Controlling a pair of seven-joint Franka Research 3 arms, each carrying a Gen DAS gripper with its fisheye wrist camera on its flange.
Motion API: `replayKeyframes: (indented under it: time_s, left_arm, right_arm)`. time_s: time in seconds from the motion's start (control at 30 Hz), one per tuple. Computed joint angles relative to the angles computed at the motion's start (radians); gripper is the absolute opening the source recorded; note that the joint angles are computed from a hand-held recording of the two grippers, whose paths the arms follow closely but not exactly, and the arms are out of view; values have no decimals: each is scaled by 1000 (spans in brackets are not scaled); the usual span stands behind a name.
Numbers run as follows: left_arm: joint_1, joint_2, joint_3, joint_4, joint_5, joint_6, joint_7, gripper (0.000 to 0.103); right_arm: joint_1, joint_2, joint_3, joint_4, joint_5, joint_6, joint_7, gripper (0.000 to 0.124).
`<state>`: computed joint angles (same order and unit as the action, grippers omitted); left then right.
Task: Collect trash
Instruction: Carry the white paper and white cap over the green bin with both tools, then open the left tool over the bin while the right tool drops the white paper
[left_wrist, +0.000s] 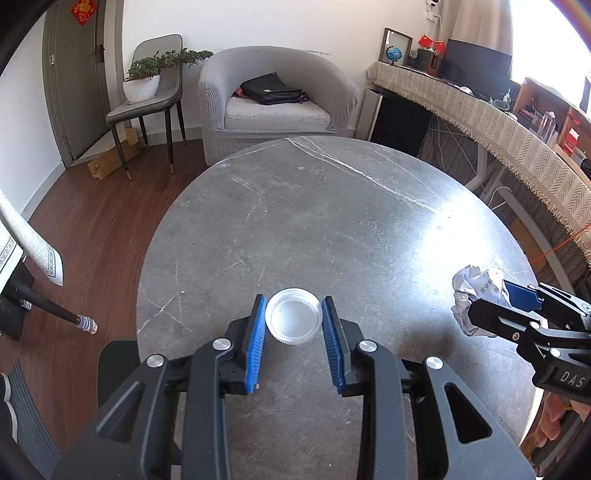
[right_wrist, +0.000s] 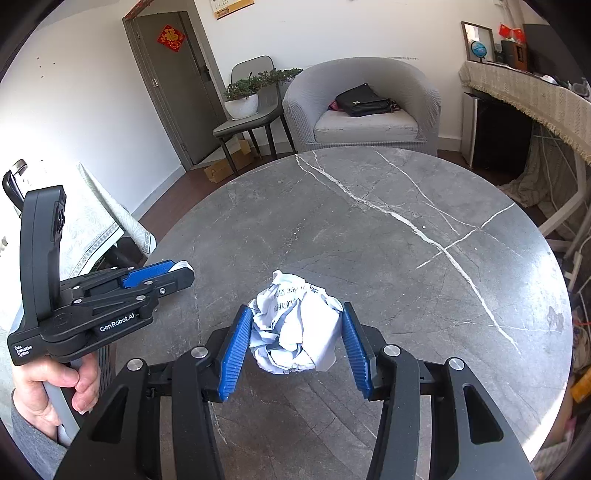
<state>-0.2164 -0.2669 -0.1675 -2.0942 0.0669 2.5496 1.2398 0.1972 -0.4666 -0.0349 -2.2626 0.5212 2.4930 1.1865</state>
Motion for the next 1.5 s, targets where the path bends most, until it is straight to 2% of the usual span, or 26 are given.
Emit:
replayKeyframes:
  time_s: [0.23, 0.57, 0.83, 0.97, 1.5]
  left_arm:
    - [9, -93, 41, -79, -38, 16, 12, 33]
    - [56, -143, 87, -132, -53, 12, 35, 33]
    - [69, -195, 176, -205, -138, -8, 131, 33]
    - [93, -203, 199, -229, -171, -33, 173, 33]
    - [201, -201, 220, -315, -175, -138, 275, 33]
  right_arm:
    - [36, 3, 17, 3, 24, 16, 0, 50]
    - [103, 79, 36, 68, 85, 38, -20, 50]
    - [151, 127, 61, 116, 129, 60, -44, 50]
    - [166, 154, 75, 136, 139, 63, -41, 50]
    - [242, 281, 143, 258, 160, 86, -35, 50]
